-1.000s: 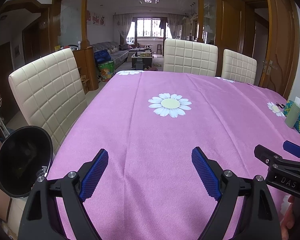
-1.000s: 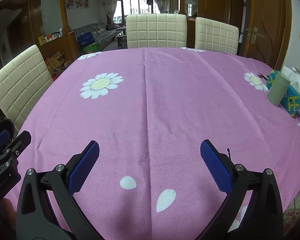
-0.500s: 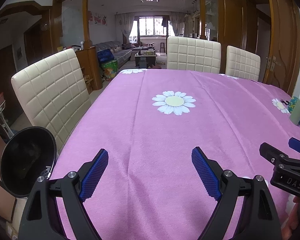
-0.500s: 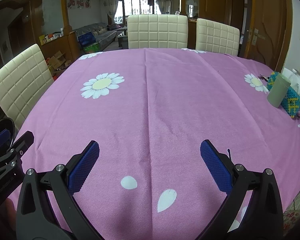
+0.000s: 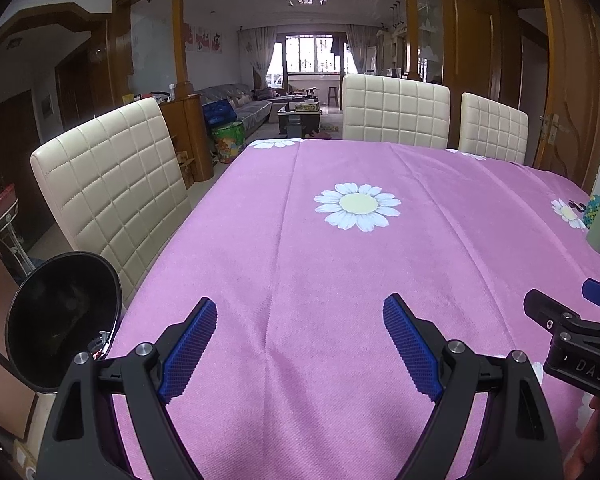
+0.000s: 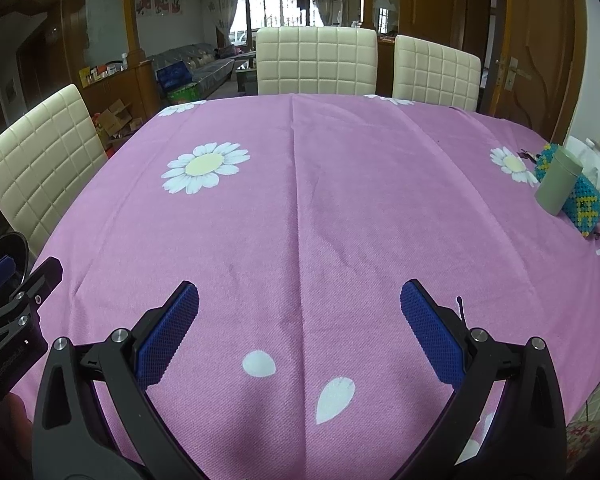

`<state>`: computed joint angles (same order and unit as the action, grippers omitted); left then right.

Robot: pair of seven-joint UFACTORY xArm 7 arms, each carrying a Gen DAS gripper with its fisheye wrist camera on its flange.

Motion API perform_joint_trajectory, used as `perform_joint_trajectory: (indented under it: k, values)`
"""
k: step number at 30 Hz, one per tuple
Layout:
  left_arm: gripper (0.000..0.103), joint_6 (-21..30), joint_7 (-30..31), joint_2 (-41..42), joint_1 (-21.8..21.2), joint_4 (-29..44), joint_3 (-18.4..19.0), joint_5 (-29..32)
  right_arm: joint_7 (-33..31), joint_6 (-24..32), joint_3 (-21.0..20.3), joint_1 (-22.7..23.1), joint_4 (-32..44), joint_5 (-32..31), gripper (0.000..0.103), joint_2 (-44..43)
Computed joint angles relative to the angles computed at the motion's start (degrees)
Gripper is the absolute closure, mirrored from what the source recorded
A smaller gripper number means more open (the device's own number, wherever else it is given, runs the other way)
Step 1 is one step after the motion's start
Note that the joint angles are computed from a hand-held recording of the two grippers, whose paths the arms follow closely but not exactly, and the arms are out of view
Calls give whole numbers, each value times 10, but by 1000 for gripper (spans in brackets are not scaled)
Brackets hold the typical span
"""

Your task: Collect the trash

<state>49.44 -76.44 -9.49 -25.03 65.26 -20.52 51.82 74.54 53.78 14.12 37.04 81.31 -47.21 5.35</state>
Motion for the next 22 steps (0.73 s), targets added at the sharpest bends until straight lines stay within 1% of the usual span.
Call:
perform_joint_trajectory:
  k: [10, 17, 22]
  values:
    - [20, 1, 0, 0, 0, 1, -1, 3, 1, 0, -1, 0, 0, -3, 4, 1]
    - [20, 13, 11, 4, -3, 7, 0, 0, 0, -1, -1, 0, 0, -1, 4, 1]
    - [20, -1, 18, 2, -2, 3, 5, -12, -4, -2, -1, -1, 0, 3, 4, 0]
